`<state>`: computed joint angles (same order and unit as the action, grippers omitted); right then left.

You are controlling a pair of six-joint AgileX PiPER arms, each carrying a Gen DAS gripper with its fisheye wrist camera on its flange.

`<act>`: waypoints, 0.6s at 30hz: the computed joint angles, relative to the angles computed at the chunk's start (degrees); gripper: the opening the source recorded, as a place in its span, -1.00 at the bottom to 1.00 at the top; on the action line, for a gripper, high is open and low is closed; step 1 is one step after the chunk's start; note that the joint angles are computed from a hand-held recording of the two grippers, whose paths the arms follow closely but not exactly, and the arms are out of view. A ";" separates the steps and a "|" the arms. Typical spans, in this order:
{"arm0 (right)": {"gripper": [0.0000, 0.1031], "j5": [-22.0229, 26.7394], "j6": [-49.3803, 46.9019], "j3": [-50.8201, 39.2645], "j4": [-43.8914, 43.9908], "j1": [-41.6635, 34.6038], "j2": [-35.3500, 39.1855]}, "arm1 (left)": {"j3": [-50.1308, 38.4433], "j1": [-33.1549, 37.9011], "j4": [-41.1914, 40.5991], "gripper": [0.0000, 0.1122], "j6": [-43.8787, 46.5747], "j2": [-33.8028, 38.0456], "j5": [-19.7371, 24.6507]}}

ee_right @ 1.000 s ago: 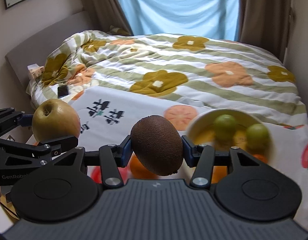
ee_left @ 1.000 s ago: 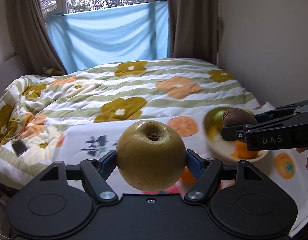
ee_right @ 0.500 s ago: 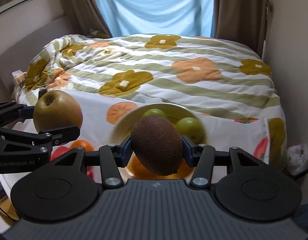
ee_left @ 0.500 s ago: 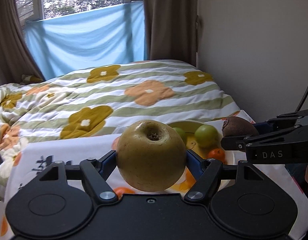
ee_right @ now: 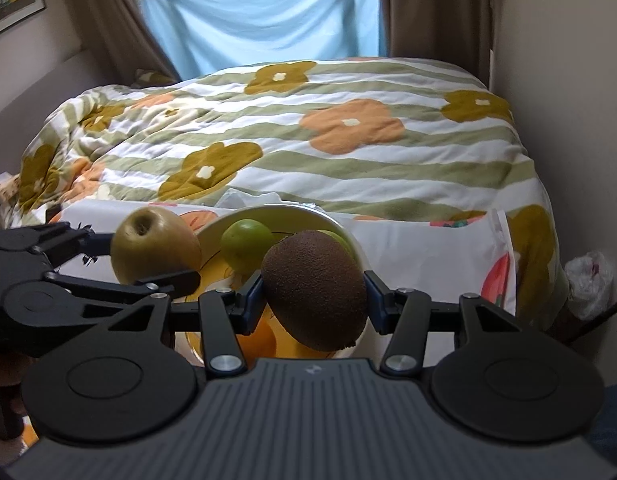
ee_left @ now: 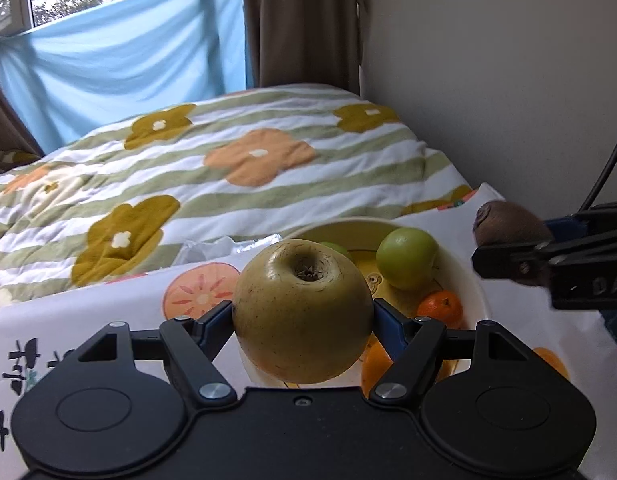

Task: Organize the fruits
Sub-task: 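Carry both fruits to the duck bowl while the left tool releases the pear inside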

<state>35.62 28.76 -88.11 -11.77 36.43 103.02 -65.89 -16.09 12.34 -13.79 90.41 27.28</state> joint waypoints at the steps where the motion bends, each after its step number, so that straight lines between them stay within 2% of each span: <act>1: 0.28 -0.07 0.85 -0.08 -0.44 -0.03 0.16 | -0.25 0.38 -1.21 0.38 1.28 0.71 -0.19; 11: 0.28 0.97 5.95 -2.15 -3.25 0.60 1.75 | -1.43 2.22 -8.51 0.38 9.54 4.27 -0.48; 14: 0.28 1.15 6.99 -2.59 -3.80 0.72 2.02 | -2.75 2.54 -10.01 0.39 11.25 5.45 1.05; 15: 0.28 1.22 7.31 -2.74 -4.03 0.79 2.10 | -3.10 2.75 -10.82 0.43 12.12 5.68 1.54; 18: 0.28 1.66 7.60 -3.15 -4.47 1.01 2.22 | -0.99 3.57 -11.73 0.84 13.61 2.78 -0.96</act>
